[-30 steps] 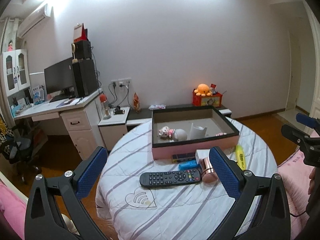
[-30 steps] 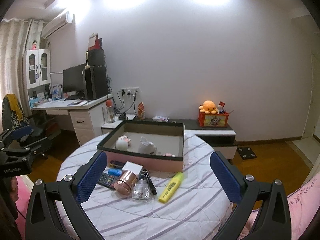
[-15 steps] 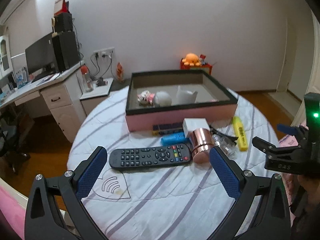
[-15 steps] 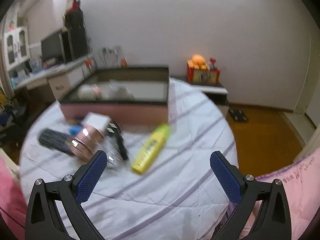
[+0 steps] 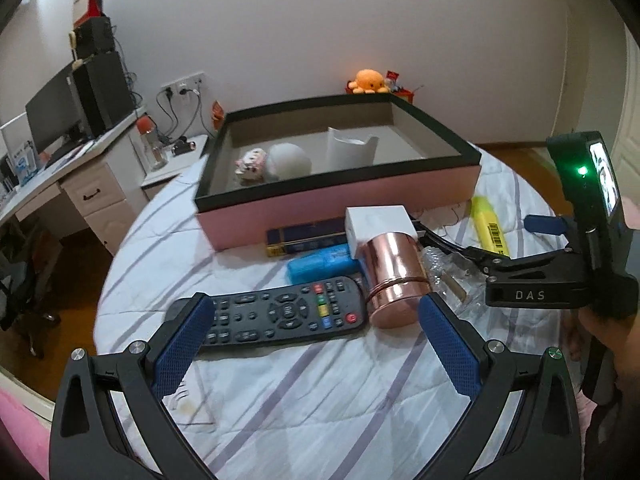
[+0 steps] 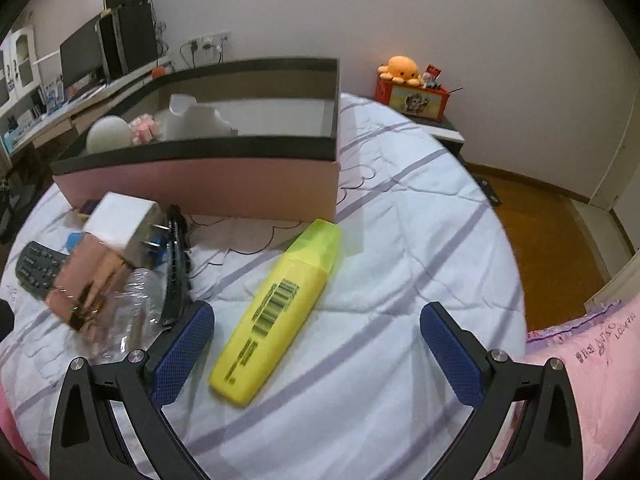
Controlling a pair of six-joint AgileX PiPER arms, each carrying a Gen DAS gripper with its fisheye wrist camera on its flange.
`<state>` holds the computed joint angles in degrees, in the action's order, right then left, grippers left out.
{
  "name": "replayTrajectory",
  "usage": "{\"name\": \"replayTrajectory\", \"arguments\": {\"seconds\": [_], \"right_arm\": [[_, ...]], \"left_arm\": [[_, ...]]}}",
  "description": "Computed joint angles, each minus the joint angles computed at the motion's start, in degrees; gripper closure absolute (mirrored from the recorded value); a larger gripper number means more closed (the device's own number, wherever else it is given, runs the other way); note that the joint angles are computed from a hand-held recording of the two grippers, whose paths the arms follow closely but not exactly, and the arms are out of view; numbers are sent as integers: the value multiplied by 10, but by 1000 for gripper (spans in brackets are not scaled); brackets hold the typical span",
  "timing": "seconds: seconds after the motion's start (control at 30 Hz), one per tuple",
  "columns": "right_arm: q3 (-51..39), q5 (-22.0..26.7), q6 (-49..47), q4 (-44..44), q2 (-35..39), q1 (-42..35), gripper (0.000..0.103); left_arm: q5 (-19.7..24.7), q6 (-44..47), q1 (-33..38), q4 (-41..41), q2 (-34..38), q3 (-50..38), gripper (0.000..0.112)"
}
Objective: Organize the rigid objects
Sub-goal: 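Withdraw both tools toward the copper cup and yellow highlighter, then grasp the copper cup with the left tool while the right tool grasps the yellow highlighter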
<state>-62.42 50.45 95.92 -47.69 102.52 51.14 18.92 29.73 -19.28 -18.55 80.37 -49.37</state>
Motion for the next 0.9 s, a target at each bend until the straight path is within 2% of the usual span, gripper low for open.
{"name": "replayTrajectory", "arguments": {"seconds": [0.1, 0.17, 0.2, 0.27, 0.33, 0.43, 0.5, 0.6, 0.67, 0.73, 0.8, 0.9], "right_arm": [[21, -24, 15, -21, -13, -6, 5], [44, -35, 34, -39, -29, -7, 26], [53, -40, 38, -42, -36, -9, 31], [66, -47, 47, -52, -47, -12, 49], [80, -61, 53, -58, -57, -19, 55], [94, -81, 62, -72, -65, -25, 56], [97, -87, 69, -81, -64, -26, 56], [100, -96, 76, -93, -64, -32, 56], [97, -98, 74, -95, -61, -34, 55], [96, -100, 74, -98, -60, -38, 55], [94, -102, 69, -98, -58, -40, 54], [99, -110, 70, -104, -60, -44, 53]], "left_arm": [[-8, -46, -29, 40, 23, -12, 9], [-14, -82, -48, 69, 36, -18, 9], [-16, -107, -56, 90, 42, -23, 9], [-24, -149, -66, 123, 50, -26, 9], [-27, -189, -75, 153, 61, -34, 11], [-18, -240, -80, 193, 78, -49, 21], [-17, -227, -78, 182, 85, -52, 22], [0, -162, -68, 114, 93, -63, 31], [4, -186, -78, 139, 99, -70, 37], [19, -198, -95, 167, 112, -81, 52], [24, -191, -100, 159, 116, -85, 61], [24, -211, -109, 188, 118, -87, 63]]}}
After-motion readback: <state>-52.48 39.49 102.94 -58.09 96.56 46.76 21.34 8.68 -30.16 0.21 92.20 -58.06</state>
